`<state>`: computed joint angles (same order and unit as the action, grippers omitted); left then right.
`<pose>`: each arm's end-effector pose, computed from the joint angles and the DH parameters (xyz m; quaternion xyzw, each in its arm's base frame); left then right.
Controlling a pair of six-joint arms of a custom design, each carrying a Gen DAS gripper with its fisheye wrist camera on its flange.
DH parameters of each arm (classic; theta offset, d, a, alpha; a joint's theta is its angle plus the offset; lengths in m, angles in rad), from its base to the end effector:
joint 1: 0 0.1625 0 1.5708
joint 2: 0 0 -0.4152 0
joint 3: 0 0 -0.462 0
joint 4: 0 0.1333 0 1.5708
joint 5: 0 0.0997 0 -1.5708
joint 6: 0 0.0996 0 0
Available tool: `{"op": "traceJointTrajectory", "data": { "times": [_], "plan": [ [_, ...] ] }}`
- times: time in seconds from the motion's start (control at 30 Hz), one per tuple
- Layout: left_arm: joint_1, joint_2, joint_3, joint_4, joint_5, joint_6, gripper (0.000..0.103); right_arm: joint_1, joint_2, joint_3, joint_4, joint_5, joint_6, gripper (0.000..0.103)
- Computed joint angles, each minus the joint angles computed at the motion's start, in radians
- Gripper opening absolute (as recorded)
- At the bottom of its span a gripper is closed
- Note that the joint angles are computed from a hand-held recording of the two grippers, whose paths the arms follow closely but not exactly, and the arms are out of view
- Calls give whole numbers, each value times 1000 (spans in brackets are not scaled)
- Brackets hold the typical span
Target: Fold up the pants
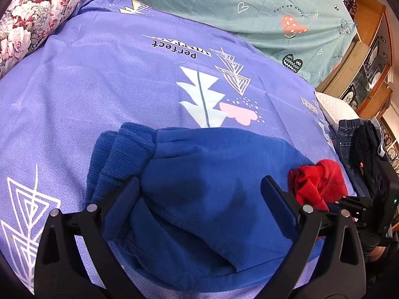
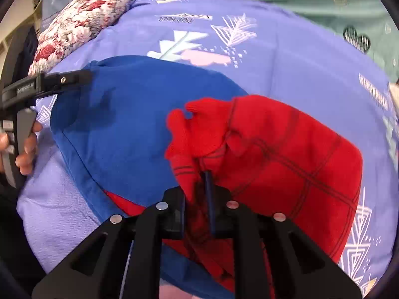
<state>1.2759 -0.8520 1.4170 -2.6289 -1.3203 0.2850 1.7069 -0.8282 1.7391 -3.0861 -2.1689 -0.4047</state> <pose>-0.0805 -0.8086 0.1898 0.2459 0.9307 -0.2427 0.1199 0.1705 -0.6759 0.0923 0.1592 -0.9026 0.2442 0.3168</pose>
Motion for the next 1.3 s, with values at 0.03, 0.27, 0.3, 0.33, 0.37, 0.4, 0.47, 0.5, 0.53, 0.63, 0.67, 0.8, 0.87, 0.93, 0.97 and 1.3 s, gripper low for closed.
{"op": "traceJointTrajectory", "data": {
  "times": [0.03, 0.27, 0.3, 0.33, 0.37, 0.4, 0.47, 0.5, 0.53, 0.63, 0.67, 0.8, 0.87, 0.93, 0.97, 1.3],
  "plan": [
    [0, 0, 0, 0, 2, 1, 99, -3, -8, 1, 14, 12, 13, 17],
    [-1, 2, 0, -2, 5, 3, 99, 8, -18, 13, -20, 17, -19, 16],
    [-1, 2, -1, -1, 6, 4, 99, 6, -14, 5, -1, 12, -14, 18],
    [-1, 2, -1, 0, 7, 4, 99, 1, -6, -10, 48, 3, 0, 26],
    [-1, 2, -2, 1, 8, 5, 99, -4, 1, -17, 76, 2, 4, 49],
    [-1, 1, 0, 1, 8, 4, 99, -3, 3, -10, 63, 8, -17, 62],
    [2, -3, 0, 0, -10, 0, 99, 2, -1, 2, 39, 14, -40, 65],
    [5, -6, 0, -1, -28, -6, 99, 3, -15, 17, 17, 37, -47, 65],
    [9, -21, 12, -24, -53, -22, 99, 1, -30, 31, 0, 65, -46, 65],
    [8, -108, 101, -134, -115, -44, 100, -20, -111, 106, -88, 210, -37, 67],
    [7, -137, 123, -128, -118, -67, 101, -27, -132, 129, -127, 236, -32, 74],
    [22, -201, 137, 16, -74, -241, 101, -81, -193, 182, -287, 266, 30, 93],
    [47, -208, 131, 85, -108, -337, 101, -126, -226, 195, -263, 332, 107, 93],
    [50, -198, 127, 110, -92, -362, 101, -172, -246, 212, -255, 419, 163, 93],
    [48, -187, 121, 113, -78, -380, 101, -180, -244, 210, -250, 431, 168, 94],
    [67, -50, 10, 107, -144, -442, 98, -181, -237, 211, -222, 437, 134, 95]
  ]
}}
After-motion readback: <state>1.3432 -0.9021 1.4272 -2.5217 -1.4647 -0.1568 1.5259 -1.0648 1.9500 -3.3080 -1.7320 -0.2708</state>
